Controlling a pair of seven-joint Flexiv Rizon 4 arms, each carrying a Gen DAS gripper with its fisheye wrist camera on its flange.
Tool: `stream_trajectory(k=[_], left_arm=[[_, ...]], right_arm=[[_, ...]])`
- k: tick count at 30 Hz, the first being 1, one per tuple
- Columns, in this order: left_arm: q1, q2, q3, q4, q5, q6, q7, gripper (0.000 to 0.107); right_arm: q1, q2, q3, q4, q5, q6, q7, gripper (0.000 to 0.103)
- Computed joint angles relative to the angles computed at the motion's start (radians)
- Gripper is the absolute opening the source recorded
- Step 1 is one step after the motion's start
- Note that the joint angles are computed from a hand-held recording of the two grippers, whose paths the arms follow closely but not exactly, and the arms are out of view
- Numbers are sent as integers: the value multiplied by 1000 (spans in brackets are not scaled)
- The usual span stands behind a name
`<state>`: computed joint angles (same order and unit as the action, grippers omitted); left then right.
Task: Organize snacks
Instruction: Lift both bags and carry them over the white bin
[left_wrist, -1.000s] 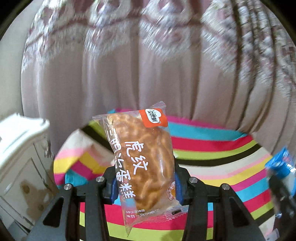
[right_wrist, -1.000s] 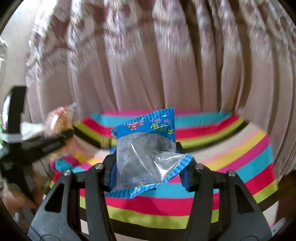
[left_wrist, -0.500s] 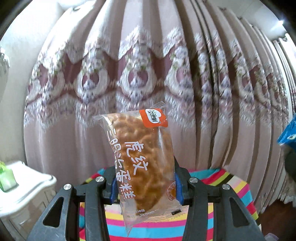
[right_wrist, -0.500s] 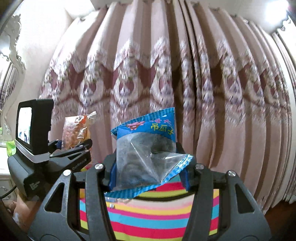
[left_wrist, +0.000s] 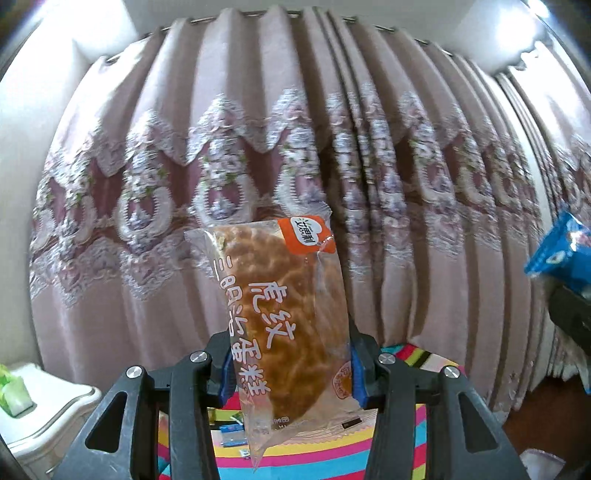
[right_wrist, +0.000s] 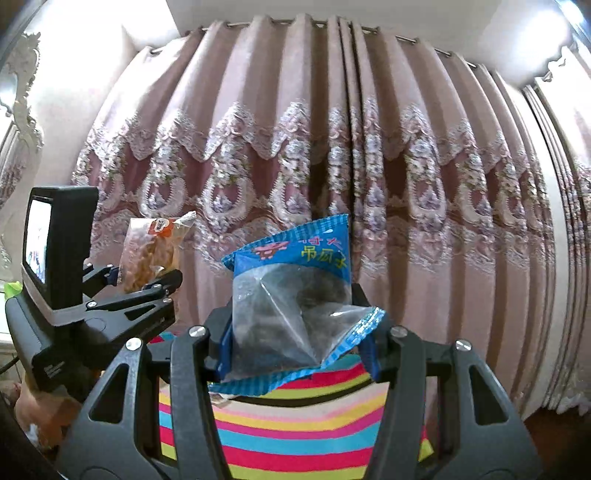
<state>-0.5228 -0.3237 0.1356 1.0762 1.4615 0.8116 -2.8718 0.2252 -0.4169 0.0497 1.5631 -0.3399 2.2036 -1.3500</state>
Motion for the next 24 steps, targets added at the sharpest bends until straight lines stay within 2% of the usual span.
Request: stream_trajectory(k=[6,9,13,17,19,22,24], left_arm=[[-5,-50,-17,-36,-56,63,92,48],[8,-81,-30,-43,-152,134,187,48],[93,-140,-114,-32,-417,267,421,48],[192,-227,-265,-11,-714,326,724,48],[236,-274,-350,3,-855,314,869,48],[297,-358,-490,7,-1068,245,1083,48],[299,-413,-526,-18,-1156,177,1161,48]], right_arm=[[7,36,-38,57,61,-15,-85,57],[1,54,-50,101,75,-35,-138,57],[5,76,-83,156,134,-115,-212,57],[-74,89,-63,204,112,-267,-179,57],[-83,89,-83,219,118,-350,-165,57],[-174,74,-20,220,103,-517,-128,57],[-229,58,27,214,120,-601,-126,57]])
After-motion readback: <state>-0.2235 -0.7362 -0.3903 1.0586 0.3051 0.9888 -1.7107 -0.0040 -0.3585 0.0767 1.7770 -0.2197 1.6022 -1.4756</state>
